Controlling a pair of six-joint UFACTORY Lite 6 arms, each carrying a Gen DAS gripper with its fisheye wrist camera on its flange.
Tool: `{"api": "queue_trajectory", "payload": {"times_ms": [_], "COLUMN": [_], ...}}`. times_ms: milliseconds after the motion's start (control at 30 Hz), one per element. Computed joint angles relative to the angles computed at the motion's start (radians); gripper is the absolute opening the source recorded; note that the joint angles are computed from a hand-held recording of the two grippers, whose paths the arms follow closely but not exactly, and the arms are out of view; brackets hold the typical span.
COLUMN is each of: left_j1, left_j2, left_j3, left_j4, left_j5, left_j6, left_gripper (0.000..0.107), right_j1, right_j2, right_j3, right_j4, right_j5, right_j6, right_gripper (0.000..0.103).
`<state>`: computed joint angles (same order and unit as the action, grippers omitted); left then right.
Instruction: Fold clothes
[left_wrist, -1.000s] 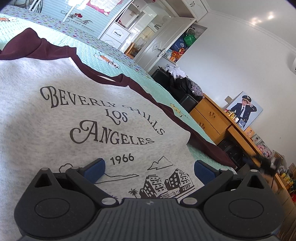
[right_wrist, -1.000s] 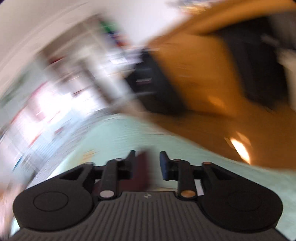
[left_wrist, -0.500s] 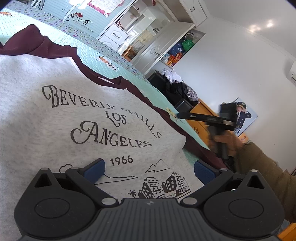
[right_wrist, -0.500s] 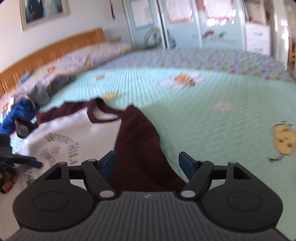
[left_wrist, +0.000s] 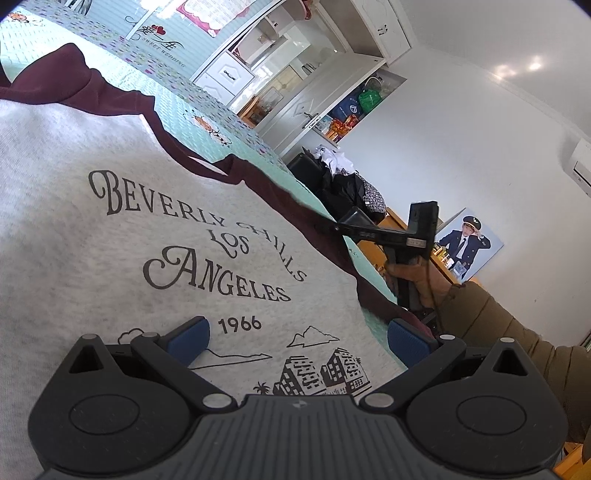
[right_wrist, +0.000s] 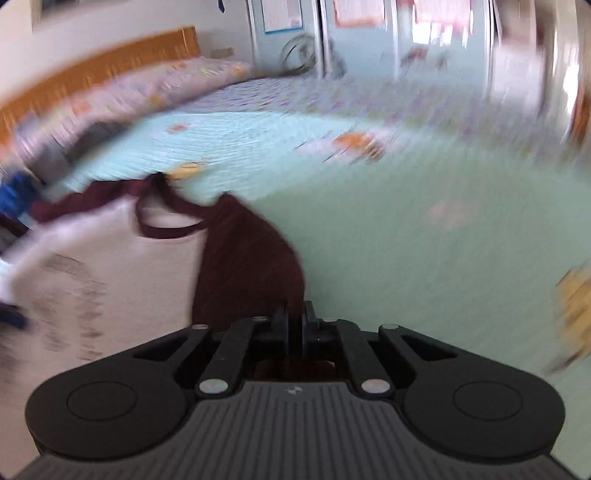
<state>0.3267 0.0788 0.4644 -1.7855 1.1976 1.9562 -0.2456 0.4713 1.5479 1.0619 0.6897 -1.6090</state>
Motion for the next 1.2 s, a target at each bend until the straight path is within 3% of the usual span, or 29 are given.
{"api": "queue_trajectory", "payload": {"times_ms": [33, 133, 233, 300, 433, 533, 567, 667, 733, 867, 967, 1033, 1100, 1200], "left_j1": [-0.003, -0.002, -0.002, -0.002, -0.005, -0.013, -0.019, -0.086, -0.179, -0.540, -0.844, -0.947, -0.989, -1.026], "left_j2": [-0.005, -0.006, -0.009, -0.008, -0.008, -0.023, -0.033, -0.156, -0.267, -0.380, -0.216, -0.050, 0.135, 0.231], "left_j3": [-0.002, -0.002, -0.004, -0.004, -0.004, -0.006, -0.007, -0.022, -0.034, -0.001, 0.198, 0.346, 0.490, 0.493], "left_j4": [-0.004, 0.002, 0.002, 0.003, 0.000, -0.001, -0.001, 0.006, 0.022, -0.116, -0.223, -0.277, -0.212, -0.299], "left_j5": [-0.004, -0.002, -0.001, -0.001, -0.003, -0.020, -0.033, -0.165, -0.269, -0.461, -0.618, -0.634, -0.614, -0.582], "left_j6": [-0.003, -0.003, -0.004, -0.006, -0.004, -0.014, -0.021, -0.122, -0.246, -0.335, -0.283, -0.242, -0.305, -0.150], "left_gripper": [0.102, 0.102, 0.102, 0.102, 0.102, 0.102, 0.102, 0.102, 0.102, 0.102, 0.102, 0.102, 0.102, 0.102], "right_j1": [0.023, 0.069, -0.001, -0.123, -0.381, -0.544, -0.588, -0.657, -0.668, -0.711, -0.746, -0.785, -0.841, -0.991], "right_j2": [-0.016, -0.021, -0.098, -0.196, -0.364, -0.456, -0.481, -0.542, -0.543, -0.479, -0.479, -0.486, -0.485, -0.455], "right_j3": [-0.035, -0.095, -0.185, -0.270, -0.438, -0.590, -0.637, -0.762, -0.817, -0.870, -0.912, -0.922, -0.924, -0.881], "right_j4": [0.002, -0.026, 0.171, 0.323, 0.376, 0.343, 0.303, 0.173, 0.108, 0.110, 0.172, 0.166, 0.148, 0.083], "right_j5": [-0.069, -0.208, -0.189, -0.061, 0.357, 0.669, 0.730, 0.780, 0.751, 0.721, 0.744, 0.781, 0.827, 0.888], "right_j6": [-0.035, -0.062, -0.125, -0.136, 0.106, 0.190, 0.211, 0.235, 0.231, 0.256, 0.276, 0.290, 0.290, 0.263], "right_gripper": [0.002, 0.001, 0.005, 0.013, 0.055, 0.072, 0.073, 0.073, 0.073, 0.073, 0.073, 0.075, 0.077, 0.081]}}
